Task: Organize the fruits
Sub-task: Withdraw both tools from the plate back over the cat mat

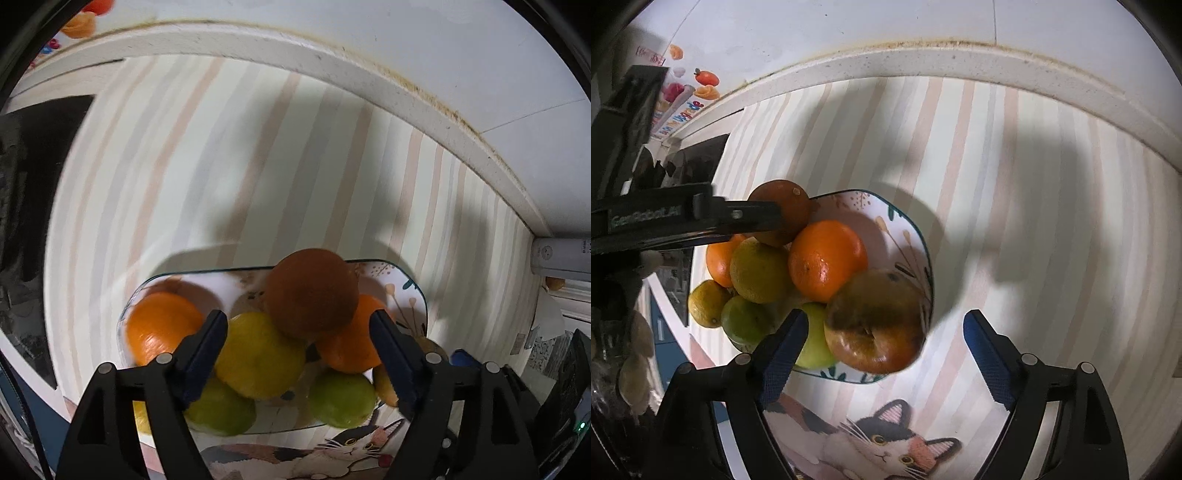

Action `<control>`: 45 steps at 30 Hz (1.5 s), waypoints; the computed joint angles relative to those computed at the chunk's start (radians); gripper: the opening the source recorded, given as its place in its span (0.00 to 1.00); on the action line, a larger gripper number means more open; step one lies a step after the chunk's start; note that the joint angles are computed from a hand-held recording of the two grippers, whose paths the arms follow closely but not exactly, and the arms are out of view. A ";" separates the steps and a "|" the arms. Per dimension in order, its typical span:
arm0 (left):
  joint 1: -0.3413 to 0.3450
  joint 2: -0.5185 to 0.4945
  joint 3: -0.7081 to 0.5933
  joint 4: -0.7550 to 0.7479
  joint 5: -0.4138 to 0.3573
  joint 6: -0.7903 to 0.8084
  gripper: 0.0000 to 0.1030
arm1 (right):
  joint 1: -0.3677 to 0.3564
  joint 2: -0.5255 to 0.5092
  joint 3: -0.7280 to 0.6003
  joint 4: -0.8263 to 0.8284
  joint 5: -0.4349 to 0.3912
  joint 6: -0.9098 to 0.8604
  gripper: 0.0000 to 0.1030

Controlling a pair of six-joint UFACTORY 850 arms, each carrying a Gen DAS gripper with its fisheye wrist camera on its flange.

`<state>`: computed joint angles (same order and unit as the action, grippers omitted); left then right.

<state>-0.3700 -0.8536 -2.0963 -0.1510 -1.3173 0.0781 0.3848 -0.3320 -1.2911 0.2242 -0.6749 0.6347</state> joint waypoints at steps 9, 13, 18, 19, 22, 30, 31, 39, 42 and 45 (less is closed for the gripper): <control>0.022 0.299 0.360 0.125 0.269 -0.060 0.86 | 0.090 0.075 -0.001 -0.302 -0.079 0.191 0.94; 0.029 0.431 0.509 0.166 0.361 -0.112 0.86 | 0.120 0.130 0.017 -0.368 -0.088 0.238 0.94; 0.026 0.553 0.631 0.178 0.434 -0.153 0.86 | 0.161 0.188 0.032 -0.447 -0.108 0.293 0.94; 0.026 0.574 0.648 0.184 0.444 -0.162 0.86 | 0.170 0.207 0.040 -0.458 -0.112 0.302 0.94; 0.025 0.655 0.708 0.193 0.485 -0.184 0.86 | 0.196 0.252 0.057 -0.494 -0.127 0.335 0.94; 0.005 0.841 0.827 0.209 0.519 -0.218 0.86 | 0.277 0.375 0.096 -0.569 -0.169 0.409 0.94; 0.001 0.863 0.839 0.219 0.522 -0.231 0.86 | 0.289 0.388 0.099 -0.579 -0.175 0.420 0.94; -0.030 1.011 0.904 0.247 0.529 -0.275 0.86 | 0.392 0.485 0.090 -0.682 -0.247 0.514 0.94; -0.037 1.046 0.914 0.237 0.522 -0.270 0.86 | 0.426 0.500 0.071 -0.719 -0.282 0.539 0.94; -0.047 1.077 0.922 0.240 0.515 -0.273 0.86 | 0.452 0.515 0.056 -0.741 -0.305 0.556 0.94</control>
<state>-0.4167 0.2239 -1.1742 0.0887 -0.8023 -0.1945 0.8370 0.1826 -1.2349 -0.5172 -0.9802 1.1907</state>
